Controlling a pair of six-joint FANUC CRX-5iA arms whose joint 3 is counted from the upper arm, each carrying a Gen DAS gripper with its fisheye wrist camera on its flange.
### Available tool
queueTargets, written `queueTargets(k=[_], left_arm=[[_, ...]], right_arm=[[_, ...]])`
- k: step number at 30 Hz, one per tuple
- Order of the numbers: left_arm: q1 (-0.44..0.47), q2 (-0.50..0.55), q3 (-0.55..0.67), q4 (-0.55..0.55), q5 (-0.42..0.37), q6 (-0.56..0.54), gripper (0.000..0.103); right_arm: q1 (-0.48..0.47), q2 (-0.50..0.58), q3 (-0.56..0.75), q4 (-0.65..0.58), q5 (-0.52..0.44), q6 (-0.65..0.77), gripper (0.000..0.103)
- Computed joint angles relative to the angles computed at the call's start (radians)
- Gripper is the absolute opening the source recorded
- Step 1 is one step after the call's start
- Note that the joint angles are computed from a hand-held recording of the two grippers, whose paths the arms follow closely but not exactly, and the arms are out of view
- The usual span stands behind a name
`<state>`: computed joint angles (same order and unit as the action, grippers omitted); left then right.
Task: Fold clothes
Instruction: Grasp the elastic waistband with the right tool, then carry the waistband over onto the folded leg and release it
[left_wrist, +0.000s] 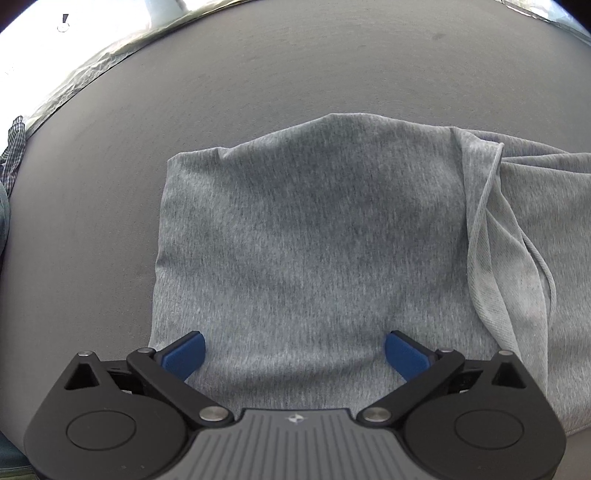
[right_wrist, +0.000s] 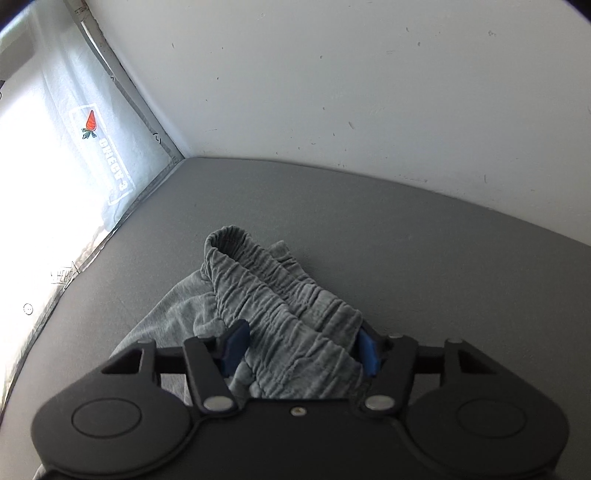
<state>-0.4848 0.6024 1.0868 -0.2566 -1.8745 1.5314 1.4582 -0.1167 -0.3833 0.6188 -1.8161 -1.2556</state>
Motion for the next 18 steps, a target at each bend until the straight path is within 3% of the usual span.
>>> queueTargets(k=[2, 6, 8, 10, 14, 18], left_arm=[[0.004, -0.009, -0.015, 0.007, 0.008, 0.002, 0.103], [0.026, -0.033, -0.066, 0.041, 0.031, 0.013, 0.103], [0.037, -0.044, -0.088, 0.060, 0.042, 0.012, 0.103], [0.043, -0.052, -0.103, 0.070, 0.050, 0.006, 0.103], [0.050, -0.074, -0.142, 0.076, 0.079, -0.018, 0.103], [0.070, -0.108, -0.205, 0.110, 0.119, -0.026, 0.103]], right_arm=[[-0.001, -0.013, -0.009, 0.010, 0.015, -0.011, 0.056], [0.014, -0.037, -0.029, 0.032, 0.031, -0.079, 0.031], [0.038, -0.048, -0.062, 0.088, 0.041, -0.161, 0.024], [0.049, -0.046, -0.074, 0.134, 0.039, -0.199, 0.023], [0.025, -0.005, -0.020, 0.177, 0.039, -0.073, 0.021], [-0.004, 0.017, -0.003, 0.262, 0.106, -0.039, 0.021]])
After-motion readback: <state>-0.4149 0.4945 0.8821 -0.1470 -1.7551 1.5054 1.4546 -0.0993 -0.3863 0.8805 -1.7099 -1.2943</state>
